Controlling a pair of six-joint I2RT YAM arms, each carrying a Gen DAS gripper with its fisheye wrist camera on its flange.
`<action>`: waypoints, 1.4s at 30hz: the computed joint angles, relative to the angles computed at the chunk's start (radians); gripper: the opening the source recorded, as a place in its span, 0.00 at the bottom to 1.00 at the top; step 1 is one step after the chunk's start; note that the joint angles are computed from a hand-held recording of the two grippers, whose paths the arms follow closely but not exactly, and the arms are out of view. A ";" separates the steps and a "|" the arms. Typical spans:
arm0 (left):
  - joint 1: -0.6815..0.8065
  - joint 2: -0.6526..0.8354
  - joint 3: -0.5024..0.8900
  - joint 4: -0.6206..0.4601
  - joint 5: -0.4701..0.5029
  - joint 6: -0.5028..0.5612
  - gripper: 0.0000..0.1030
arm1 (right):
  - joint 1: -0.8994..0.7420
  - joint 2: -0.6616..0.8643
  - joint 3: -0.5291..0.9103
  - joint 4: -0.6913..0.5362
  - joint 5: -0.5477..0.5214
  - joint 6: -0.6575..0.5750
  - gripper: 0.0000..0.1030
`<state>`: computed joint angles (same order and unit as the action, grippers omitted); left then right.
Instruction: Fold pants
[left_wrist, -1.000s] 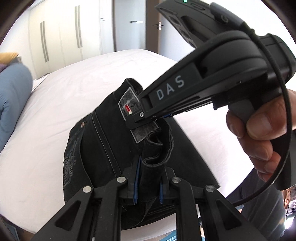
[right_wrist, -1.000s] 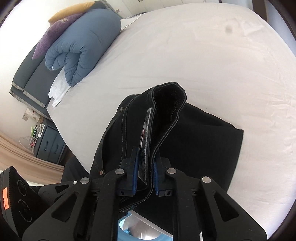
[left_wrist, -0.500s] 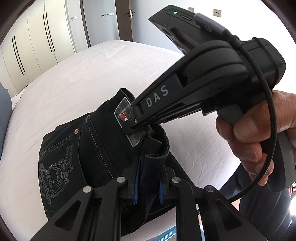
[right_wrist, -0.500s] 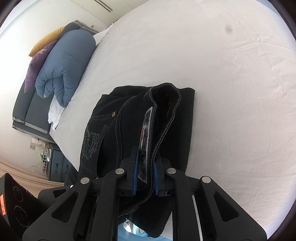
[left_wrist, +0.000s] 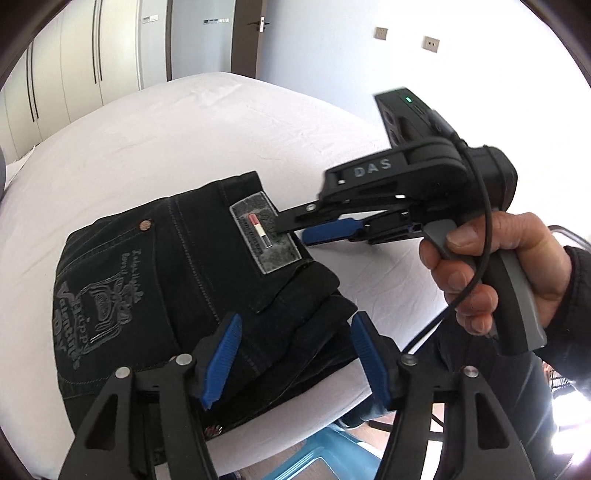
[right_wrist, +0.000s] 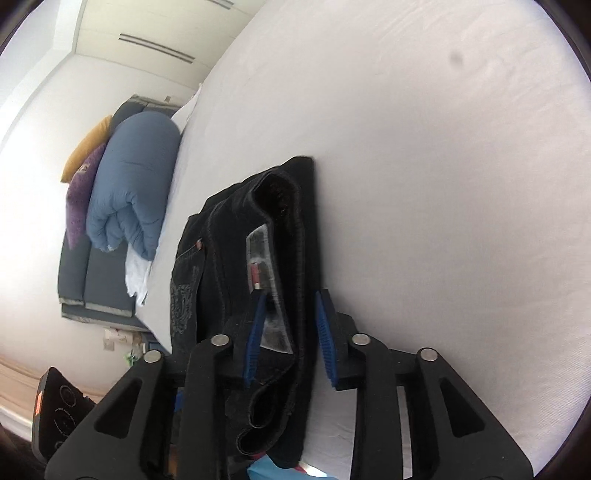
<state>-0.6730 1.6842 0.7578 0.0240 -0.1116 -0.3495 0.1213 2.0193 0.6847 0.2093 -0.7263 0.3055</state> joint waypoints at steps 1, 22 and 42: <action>0.025 -0.047 -0.038 0.009 0.011 -0.010 0.63 | -0.014 -0.026 -0.020 0.007 0.023 0.017 0.38; 0.563 -0.003 -0.017 0.000 0.533 0.080 0.31 | 0.095 0.478 0.236 0.405 -0.337 0.426 0.00; 0.827 0.456 0.216 -0.016 1.103 0.102 0.02 | 0.160 0.381 0.245 0.192 -0.207 0.249 0.00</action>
<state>0.1543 2.1405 0.9735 0.0080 0.9917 -0.2479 0.2810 2.4001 0.9293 0.4008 -0.9329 0.5541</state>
